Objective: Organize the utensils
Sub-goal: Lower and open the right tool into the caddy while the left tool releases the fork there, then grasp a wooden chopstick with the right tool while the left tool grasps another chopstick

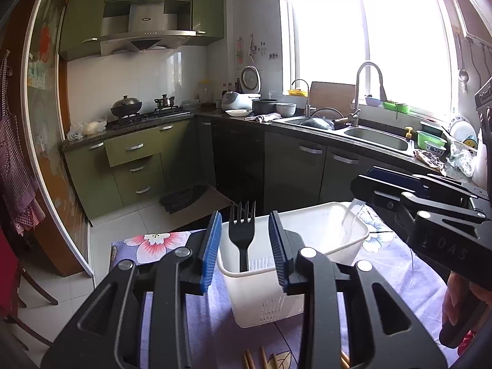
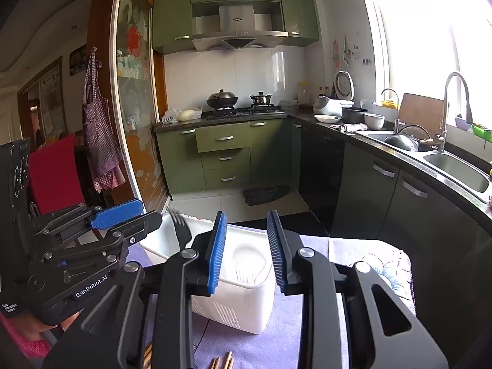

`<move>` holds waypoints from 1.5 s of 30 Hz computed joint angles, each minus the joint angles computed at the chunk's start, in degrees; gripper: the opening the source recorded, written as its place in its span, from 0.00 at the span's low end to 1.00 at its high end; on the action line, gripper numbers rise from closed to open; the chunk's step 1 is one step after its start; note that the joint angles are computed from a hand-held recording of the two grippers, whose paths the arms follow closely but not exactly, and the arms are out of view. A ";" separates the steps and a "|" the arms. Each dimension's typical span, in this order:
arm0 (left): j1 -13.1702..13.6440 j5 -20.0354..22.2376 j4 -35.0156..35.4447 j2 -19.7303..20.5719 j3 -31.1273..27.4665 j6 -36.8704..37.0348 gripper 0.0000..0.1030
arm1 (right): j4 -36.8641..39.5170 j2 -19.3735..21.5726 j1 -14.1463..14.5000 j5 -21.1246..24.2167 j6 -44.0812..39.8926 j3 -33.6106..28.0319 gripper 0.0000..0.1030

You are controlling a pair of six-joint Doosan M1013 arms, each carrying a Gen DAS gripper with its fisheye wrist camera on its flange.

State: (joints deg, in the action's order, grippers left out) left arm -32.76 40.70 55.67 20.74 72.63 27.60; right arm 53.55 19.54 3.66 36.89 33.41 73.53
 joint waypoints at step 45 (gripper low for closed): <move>0.91 22.14 -36.48 -0.34 4.34 17.91 0.15 | -32.84 1.30 -0.16 29.49 23.45 1.06 0.32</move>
